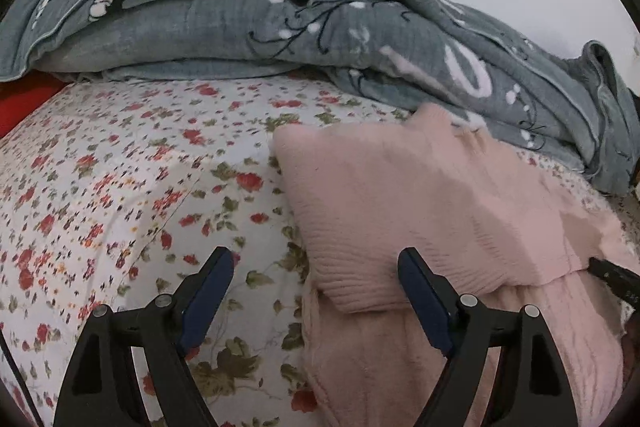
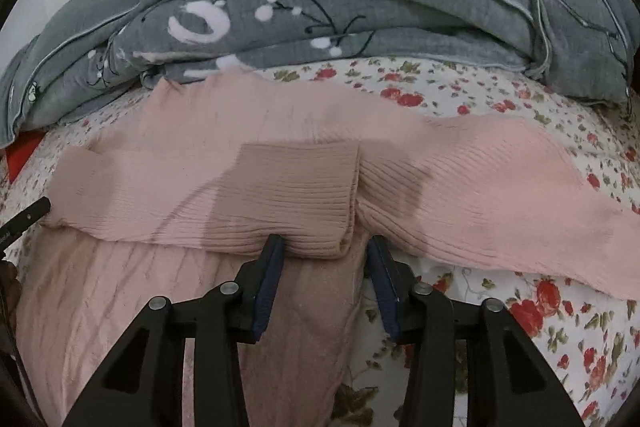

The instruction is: Fold small clothes

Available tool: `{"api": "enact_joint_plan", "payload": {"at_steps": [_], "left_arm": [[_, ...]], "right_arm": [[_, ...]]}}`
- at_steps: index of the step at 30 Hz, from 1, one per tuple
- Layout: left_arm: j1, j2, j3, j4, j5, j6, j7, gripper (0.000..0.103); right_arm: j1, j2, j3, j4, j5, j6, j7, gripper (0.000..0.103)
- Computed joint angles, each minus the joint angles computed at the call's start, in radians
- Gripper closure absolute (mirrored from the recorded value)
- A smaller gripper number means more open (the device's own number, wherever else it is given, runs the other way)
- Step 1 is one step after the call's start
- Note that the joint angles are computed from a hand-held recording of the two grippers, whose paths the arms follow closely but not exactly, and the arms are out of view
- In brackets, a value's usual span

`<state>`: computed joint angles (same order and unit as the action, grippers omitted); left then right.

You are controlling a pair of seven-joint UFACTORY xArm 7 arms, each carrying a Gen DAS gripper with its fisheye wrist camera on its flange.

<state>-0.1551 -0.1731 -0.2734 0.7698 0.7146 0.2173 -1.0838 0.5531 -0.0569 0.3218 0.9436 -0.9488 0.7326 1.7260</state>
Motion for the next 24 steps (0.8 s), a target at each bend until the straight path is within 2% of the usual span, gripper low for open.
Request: {"api": "enact_joint_plan", "payload": {"at_steps": [1,3,6,8,11,13,15,17,18,19,24], "left_arm": [[0.003,-0.003,-0.003,-0.002,0.009,-0.001,-0.011,0.020],[0.020,-0.014,-0.018,-0.008,0.050,-0.004,-0.055,0.020],[0.042,-0.037,-0.032,-0.023,0.106,-0.019,-0.112,0.020],[0.064,-0.048,-0.041,-0.034,0.136,-0.048,-0.143,0.019],[0.075,-0.055,-0.049,-0.042,0.133,-0.059,-0.146,0.019],[0.060,-0.048,-0.040,-0.042,0.092,-0.053,-0.104,0.019],[0.053,-0.041,-0.037,-0.039,0.067,-0.046,-0.078,0.019],[0.052,-0.038,-0.035,-0.038,0.052,-0.047,-0.064,0.019],[0.052,-0.038,-0.036,-0.038,0.047,-0.047,-0.060,0.019],[0.051,-0.036,-0.035,-0.039,0.041,-0.046,-0.055,0.019],[0.035,-0.030,-0.021,-0.041,-0.012,-0.046,-0.012,0.019]], "right_arm": [[-0.002,-0.011,-0.001,-0.012,-0.013,-0.010,0.021,0.086],[-0.011,-0.039,-0.001,-0.043,-0.050,-0.045,0.075,0.092],[-0.040,-0.093,0.014,-0.093,-0.153,-0.097,0.195,0.096],[-0.054,-0.113,0.034,-0.106,-0.193,-0.089,0.248,0.097],[-0.062,-0.094,0.032,-0.093,-0.135,-0.096,0.197,0.100],[-0.067,-0.080,0.022,-0.089,-0.089,-0.114,0.161,0.096],[-0.078,-0.094,0.018,-0.110,-0.102,-0.148,0.185,0.093],[-0.088,-0.106,0.028,-0.120,-0.122,-0.152,0.212,0.079],[-0.091,-0.107,0.032,-0.120,-0.125,-0.149,0.216,0.065],[-0.094,-0.108,0.034,-0.122,-0.134,-0.155,0.220,0.061],[-0.104,-0.162,0.038,-0.158,-0.113,-0.162,0.255,0.061]]}}
